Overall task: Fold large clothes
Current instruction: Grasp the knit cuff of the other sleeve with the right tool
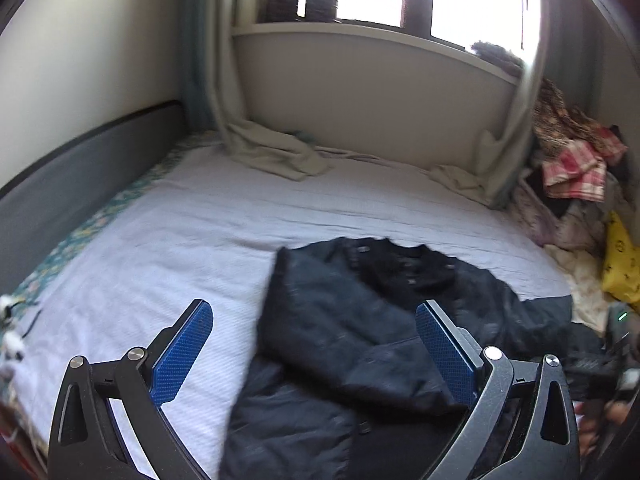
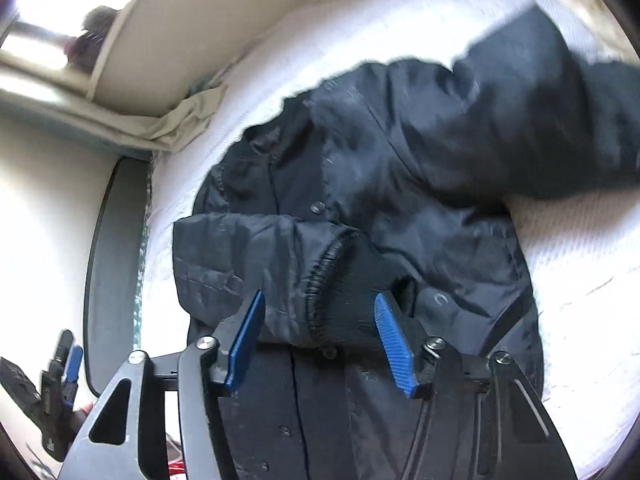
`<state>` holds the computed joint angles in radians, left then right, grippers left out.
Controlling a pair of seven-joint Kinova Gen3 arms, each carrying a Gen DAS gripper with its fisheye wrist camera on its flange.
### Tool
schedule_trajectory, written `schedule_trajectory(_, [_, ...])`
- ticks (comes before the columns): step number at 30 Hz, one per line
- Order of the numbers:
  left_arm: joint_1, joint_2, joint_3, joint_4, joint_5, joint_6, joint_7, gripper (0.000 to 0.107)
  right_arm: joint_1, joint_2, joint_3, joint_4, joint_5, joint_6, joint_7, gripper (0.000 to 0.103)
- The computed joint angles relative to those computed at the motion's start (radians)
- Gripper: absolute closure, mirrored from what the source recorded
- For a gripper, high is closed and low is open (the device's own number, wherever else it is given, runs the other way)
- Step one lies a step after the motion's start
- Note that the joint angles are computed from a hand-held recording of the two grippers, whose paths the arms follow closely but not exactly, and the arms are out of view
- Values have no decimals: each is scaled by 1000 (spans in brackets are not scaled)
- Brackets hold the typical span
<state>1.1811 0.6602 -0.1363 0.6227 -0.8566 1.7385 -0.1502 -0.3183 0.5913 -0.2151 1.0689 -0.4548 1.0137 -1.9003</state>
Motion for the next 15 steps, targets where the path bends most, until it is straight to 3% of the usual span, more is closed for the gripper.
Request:
schedule_trajectory(2, [-15,17,-1,-12,0,-11,-23,5,4,27,1,4,-17,7,-30,48])
schedule_trajectory(5, [-27,16,6,54,24,-50,10,5,3,69,3,4,-19,15,-92,48])
schedule_trajectory(9, [-67,-5,41,109,83,-86,23,5,57,97,-52,85,-121,-90,-58,30])
schedule_trajectory(12, [-59,7,31,89,61,-44,7,5,76,116,-92,99,-171,-142,20,30])
schedule_trajectory(14, [-56,0,30,101,59,-40,20,5,54,126,-88,75,-156,-147,43,37])
schedule_trajectory(15, [-57,-6,32,112,60,-44,28,5,37,132,-80,53,-138,-137,48,46])
